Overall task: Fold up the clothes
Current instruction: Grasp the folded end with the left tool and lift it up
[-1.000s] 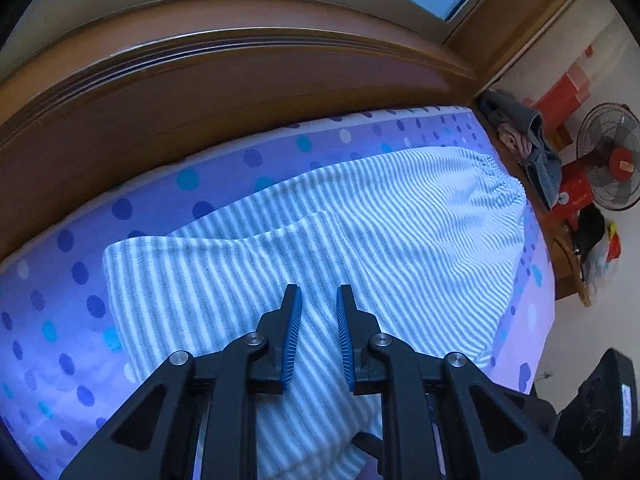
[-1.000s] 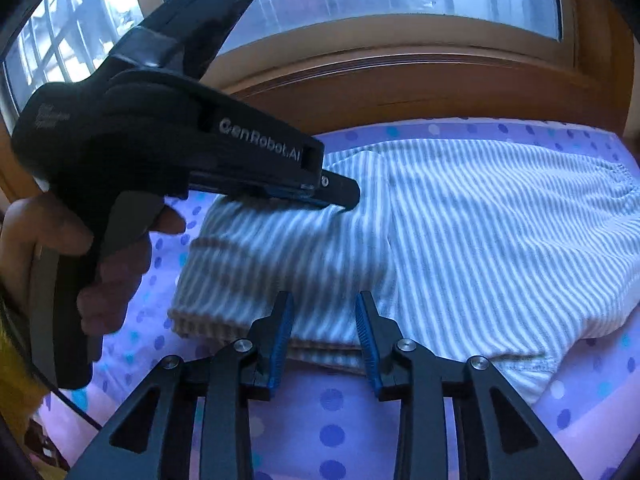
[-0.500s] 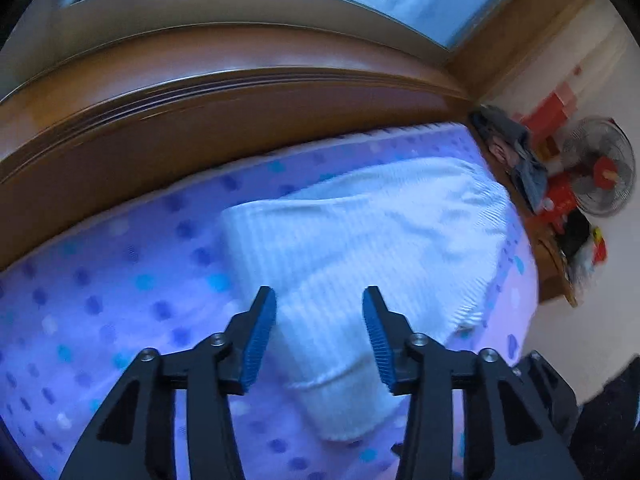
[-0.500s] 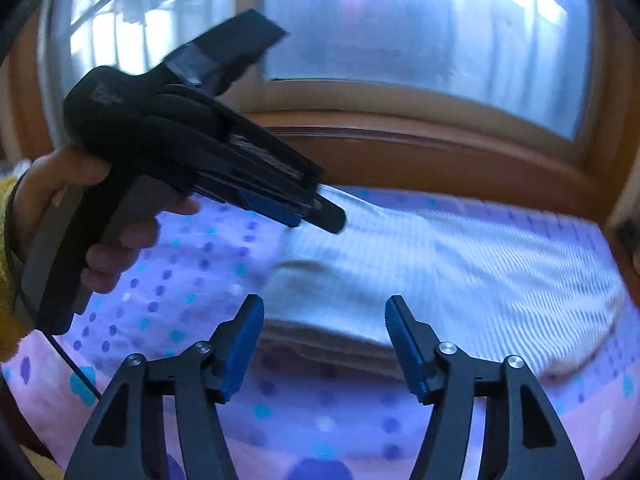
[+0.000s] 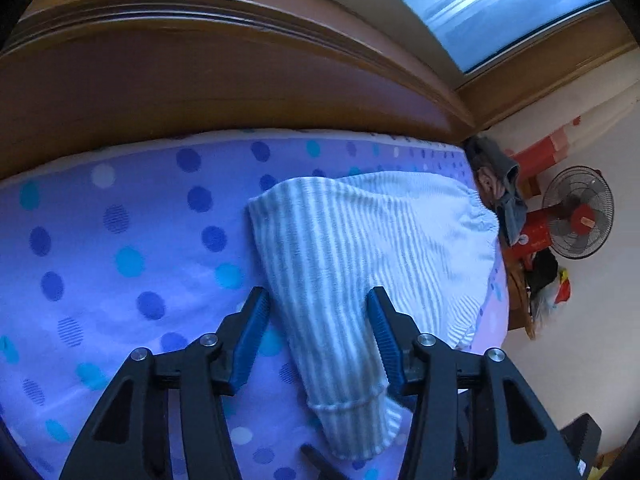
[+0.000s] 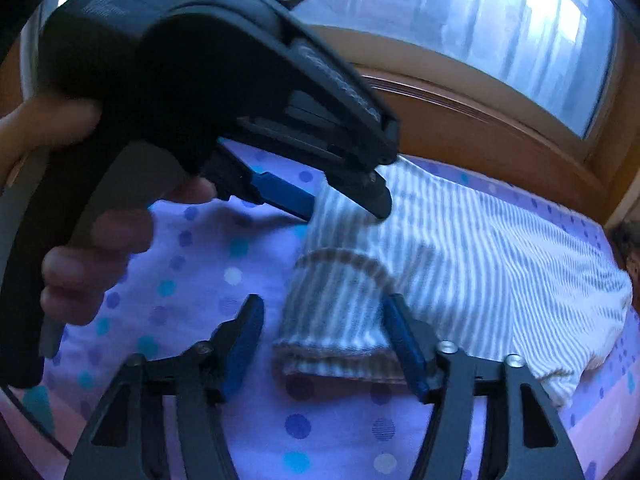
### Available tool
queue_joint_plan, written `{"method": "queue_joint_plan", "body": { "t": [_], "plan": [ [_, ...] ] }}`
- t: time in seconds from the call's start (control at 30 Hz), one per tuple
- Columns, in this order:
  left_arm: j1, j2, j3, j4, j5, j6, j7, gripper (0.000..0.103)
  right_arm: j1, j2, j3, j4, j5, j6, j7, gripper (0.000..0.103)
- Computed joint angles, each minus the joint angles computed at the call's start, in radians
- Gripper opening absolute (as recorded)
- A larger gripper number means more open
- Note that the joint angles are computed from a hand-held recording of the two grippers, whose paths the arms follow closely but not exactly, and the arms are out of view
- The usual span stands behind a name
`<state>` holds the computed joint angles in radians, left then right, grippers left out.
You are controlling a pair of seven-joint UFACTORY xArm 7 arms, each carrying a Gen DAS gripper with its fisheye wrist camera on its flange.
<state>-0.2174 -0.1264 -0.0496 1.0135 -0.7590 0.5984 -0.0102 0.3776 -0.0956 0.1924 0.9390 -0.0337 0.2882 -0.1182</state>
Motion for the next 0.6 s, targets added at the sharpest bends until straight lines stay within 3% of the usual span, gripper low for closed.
{"method": "queue_joint_plan", "body": {
  "t": [0.07, 0.13, 0.3, 0.43, 0.6],
  "plan": [
    [0.000, -0.003, -0.003, -0.001, 0.003, -0.006, -0.018, 0.027, 0.000, -0.005, -0.009, 0.000, 0.019, 0.001, 0.000, 0.039],
    [0.001, -0.007, -0.009, 0.004, 0.033, -0.014, -0.049, 0.025, 0.023, -0.015, -0.041, -0.001, 0.155, 0.009, -0.105, 0.027],
    [-0.005, -0.014, -0.031, 0.032, 0.144, -0.038, -0.177, 0.022, 0.062, -0.049, -0.123, 0.036, 0.531, 0.107, -0.431, 0.022],
    [-0.009, 0.008, -0.060, 0.113, 0.293, -0.033, -0.346, 0.022, 0.041, -0.040, -0.201, 0.117, 0.858, 0.286, -0.659, 0.022],
    [-0.027, 0.113, -0.098, 0.307, 0.565, 0.061, -0.595, 0.022, -0.078, 0.047, -0.282, 0.258, 1.106, 0.627, -0.731, 0.022]
  ]
}}
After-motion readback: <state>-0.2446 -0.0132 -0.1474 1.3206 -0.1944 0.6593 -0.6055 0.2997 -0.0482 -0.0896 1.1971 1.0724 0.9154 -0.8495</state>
